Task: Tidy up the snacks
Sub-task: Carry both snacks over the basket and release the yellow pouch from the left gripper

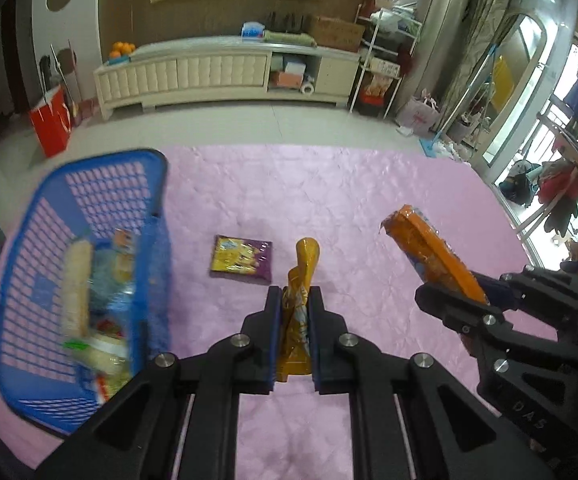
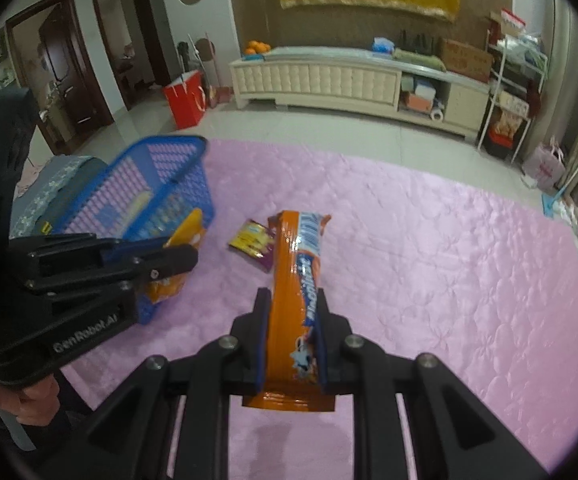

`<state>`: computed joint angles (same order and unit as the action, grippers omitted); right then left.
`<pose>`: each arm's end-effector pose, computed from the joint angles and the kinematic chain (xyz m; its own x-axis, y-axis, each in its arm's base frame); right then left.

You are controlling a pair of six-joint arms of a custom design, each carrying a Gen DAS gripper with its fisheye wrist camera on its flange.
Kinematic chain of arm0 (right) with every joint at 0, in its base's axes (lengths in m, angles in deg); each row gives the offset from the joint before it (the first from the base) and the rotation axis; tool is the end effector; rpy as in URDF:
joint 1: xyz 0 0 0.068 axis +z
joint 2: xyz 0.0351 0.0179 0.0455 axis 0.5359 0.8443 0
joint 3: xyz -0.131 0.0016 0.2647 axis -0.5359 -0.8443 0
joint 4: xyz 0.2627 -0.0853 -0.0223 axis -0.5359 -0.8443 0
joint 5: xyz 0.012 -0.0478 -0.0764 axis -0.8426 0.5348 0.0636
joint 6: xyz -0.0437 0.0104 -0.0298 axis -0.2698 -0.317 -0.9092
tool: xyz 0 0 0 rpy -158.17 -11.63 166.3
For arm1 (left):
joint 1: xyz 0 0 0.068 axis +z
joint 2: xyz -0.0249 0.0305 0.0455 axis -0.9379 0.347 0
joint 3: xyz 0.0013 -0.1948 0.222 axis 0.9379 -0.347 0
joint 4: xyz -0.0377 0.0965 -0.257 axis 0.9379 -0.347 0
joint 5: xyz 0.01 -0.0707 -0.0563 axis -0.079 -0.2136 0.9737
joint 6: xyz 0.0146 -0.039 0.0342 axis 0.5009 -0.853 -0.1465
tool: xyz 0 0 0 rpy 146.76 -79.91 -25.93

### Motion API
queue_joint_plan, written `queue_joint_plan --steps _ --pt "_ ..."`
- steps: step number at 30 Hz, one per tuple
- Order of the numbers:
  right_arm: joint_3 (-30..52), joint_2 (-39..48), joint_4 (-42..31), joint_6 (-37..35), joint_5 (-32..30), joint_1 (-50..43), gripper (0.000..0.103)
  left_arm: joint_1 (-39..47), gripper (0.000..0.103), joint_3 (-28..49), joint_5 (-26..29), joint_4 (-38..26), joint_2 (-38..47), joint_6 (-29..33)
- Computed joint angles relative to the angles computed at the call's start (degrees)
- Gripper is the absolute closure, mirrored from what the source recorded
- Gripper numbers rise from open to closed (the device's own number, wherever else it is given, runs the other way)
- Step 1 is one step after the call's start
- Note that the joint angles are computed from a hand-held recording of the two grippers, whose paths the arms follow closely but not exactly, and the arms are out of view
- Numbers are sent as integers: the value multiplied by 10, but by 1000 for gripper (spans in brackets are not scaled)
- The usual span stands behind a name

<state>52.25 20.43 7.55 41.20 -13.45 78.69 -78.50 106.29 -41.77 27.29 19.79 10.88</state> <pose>0.2196 0.2199 0.4341 -0.7510 -0.2756 -0.6000 -0.3900 0.9184 0.0664 0.2469 -0.0433 0.3584 -0.8068 0.0403 -0.5894 0.1687 0.9719 -0.1644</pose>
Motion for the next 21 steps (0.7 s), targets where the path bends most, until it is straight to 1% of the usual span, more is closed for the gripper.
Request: queue_joint_plan --steps 3,7,9,10,15,19,21 --pt "44 19 -20 13 18 30 80 39 92 10 26 -26 -25 26" --pt "106 50 -46 25 42 65 80 119 92 21 79 -52 -46 80" --pt "130 64 -51 27 47 80 80 162 92 32 94 -74 -54 115" --pt "143 72 -54 29 48 86 80 173 92 33 99 -79 -56 122" --pt "210 124 -69 45 57 116 80 260 92 51 148 -111 -50 194" --pt "277 176 -86 48 58 133 80 341 92 75 199 -144 -24 258" --pt "297 193 -89 48 59 139 80 368 92 81 215 -147 -10 279"
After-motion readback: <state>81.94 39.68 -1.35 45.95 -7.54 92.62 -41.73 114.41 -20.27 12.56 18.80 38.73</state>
